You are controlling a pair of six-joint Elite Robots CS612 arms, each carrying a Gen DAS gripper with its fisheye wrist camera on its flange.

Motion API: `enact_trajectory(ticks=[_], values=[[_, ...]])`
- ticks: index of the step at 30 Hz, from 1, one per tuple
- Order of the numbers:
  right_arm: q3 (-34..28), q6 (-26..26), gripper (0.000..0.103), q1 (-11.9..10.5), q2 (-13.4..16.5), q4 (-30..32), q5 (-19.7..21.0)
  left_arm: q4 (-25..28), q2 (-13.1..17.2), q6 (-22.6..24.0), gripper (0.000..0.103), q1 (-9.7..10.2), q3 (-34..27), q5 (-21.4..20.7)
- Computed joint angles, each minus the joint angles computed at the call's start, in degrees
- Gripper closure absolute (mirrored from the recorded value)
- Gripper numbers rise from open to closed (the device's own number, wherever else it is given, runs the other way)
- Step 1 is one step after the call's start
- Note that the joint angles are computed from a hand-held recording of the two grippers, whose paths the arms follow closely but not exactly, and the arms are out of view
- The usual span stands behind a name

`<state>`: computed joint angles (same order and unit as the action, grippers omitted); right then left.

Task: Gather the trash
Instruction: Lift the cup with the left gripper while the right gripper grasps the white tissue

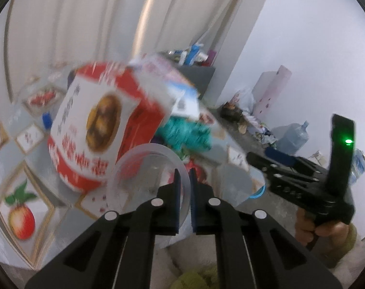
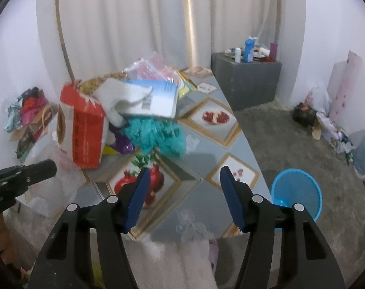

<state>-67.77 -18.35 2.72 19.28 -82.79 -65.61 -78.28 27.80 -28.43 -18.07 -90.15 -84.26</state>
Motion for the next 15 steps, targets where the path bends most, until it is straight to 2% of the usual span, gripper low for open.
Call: enact_trajectory(ticks=[4,9,12,15], values=[[4.42,1.46,0.054,0.01,-2.24,-3.66,4.13,-4.32,-1.78,3.58,0.097,-0.09,1.54,2.2],[12.39,3.44,0.055,0.32,-5.81,-9.0,10.89,-10.19,-4.49,8.33,0.097,0.14,5.22,7.99],[16.43,4.4,0.055,0.76,-7.31,-10.56,12.9,-11.42,-5.66,9.27,0.097,0.88,8.12,10.04],[21.2,5.26,0.055,1.3,-9.06,-11.2,14.15,-10.08,-6.66,8.2,0.097,1.74,11.12,10.02]])
